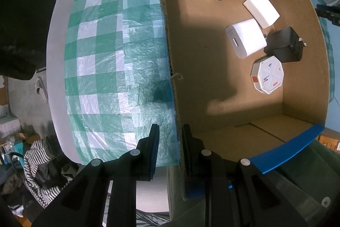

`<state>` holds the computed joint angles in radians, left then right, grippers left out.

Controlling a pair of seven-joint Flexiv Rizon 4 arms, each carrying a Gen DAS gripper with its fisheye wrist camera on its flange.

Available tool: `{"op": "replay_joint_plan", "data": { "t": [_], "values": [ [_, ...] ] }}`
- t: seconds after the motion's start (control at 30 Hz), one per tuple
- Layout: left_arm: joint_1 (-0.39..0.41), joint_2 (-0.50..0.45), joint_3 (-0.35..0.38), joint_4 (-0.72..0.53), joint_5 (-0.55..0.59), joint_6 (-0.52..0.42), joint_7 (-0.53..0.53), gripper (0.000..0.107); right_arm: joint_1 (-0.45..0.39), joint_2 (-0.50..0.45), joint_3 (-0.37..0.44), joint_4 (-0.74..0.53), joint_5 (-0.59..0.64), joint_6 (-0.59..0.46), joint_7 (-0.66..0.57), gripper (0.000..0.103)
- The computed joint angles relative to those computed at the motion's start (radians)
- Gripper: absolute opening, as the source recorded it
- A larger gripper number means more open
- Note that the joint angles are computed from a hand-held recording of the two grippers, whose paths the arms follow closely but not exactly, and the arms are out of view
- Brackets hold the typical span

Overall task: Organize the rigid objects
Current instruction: 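Move the right gripper back and grasp the white oval power bank, then carry the white power bank with the right gripper into the box and release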

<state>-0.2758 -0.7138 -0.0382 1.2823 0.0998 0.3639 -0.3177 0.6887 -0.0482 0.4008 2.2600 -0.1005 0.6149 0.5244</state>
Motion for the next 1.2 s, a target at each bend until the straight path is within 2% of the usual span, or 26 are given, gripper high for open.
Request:
{"op": "replay_joint_plan", "data": {
  "t": [0.17, 0.53, 0.67, 0.77, 0.87, 0.97, 1.2],
  "values": [
    [-0.001, 0.004, 0.002, 0.009, 0.003, 0.004, -0.01, 0.022, 0.012, 0.021, 0.03, 0.089, 0.058, 0.092, 0.012, 0.059],
    [-0.004, -0.006, 0.007, -0.003, 0.015, 0.003, -0.035, 0.022, 0.03, -0.037, 0.043, 0.116, 0.154, 0.14, -0.144, 0.059],
    [-0.004, -0.003, 0.007, 0.005, 0.015, 0.01, -0.04, 0.022, 0.034, -0.047, 0.045, 0.142, 0.165, 0.201, -0.154, 0.059],
    [-0.004, -0.002, 0.007, 0.009, 0.016, 0.014, -0.042, 0.022, 0.041, -0.044, 0.046, 0.168, 0.151, 0.253, -0.114, 0.055],
    [-0.004, 0.0, 0.006, 0.012, 0.018, 0.017, -0.041, 0.022, 0.045, -0.037, 0.046, 0.215, 0.125, 0.349, -0.05, 0.038],
    [-0.004, 0.007, 0.005, 0.023, 0.018, 0.024, -0.038, 0.022, 0.045, -0.047, 0.039, 0.235, 0.097, 0.41, 0.0, 0.038],
    [-0.003, 0.011, 0.004, 0.027, 0.019, 0.026, -0.031, 0.022, 0.039, -0.038, 0.02, 0.274, 0.007, 0.44, 0.176, 0.04]
  ]
}}
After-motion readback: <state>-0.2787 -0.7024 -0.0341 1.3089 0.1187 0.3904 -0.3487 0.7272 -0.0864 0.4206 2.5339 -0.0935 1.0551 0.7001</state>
